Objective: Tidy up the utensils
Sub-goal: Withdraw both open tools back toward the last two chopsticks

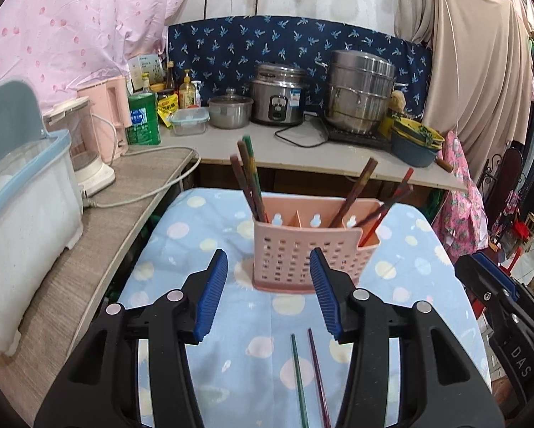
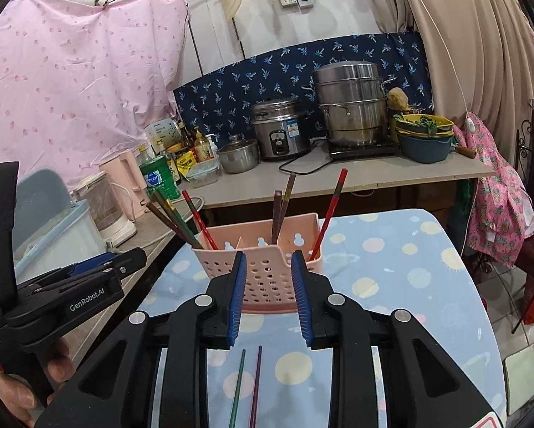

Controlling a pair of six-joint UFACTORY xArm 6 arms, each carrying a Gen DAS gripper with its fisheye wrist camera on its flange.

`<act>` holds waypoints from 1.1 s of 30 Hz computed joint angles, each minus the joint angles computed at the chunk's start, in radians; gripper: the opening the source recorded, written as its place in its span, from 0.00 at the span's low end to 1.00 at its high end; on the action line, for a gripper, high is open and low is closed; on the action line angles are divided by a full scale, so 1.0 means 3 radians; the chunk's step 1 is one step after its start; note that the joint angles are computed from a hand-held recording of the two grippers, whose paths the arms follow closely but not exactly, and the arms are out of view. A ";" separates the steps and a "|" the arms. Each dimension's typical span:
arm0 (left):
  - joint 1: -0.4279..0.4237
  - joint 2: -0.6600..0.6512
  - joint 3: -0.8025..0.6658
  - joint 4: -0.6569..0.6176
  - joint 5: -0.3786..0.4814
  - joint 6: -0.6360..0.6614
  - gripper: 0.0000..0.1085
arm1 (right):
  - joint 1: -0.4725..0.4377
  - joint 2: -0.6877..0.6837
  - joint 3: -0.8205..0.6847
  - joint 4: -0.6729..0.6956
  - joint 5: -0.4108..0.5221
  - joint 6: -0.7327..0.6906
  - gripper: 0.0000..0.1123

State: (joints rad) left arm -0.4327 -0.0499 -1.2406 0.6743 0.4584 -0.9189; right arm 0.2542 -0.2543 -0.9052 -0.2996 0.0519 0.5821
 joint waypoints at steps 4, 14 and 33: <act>-0.0021 -0.0109 0.0203 -0.0042 0.0015 -0.0002 0.42 | 0.0032 -0.0127 0.0206 0.0078 0.0029 -0.0040 0.23; -0.0053 -0.0329 0.0681 -0.0158 0.0009 0.0021 0.42 | 0.0132 -0.0365 0.0616 0.0015 0.0143 0.0075 0.23; -0.0150 -0.0536 0.1368 -0.0494 0.0035 0.0127 0.42 | 0.0336 -0.0660 0.1270 0.0404 0.0367 -0.0126 0.23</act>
State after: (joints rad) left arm -0.4778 -0.2106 -0.8303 0.5262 0.4688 -0.8807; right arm 0.3550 -0.4521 -0.5240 -0.1783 0.1620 0.5442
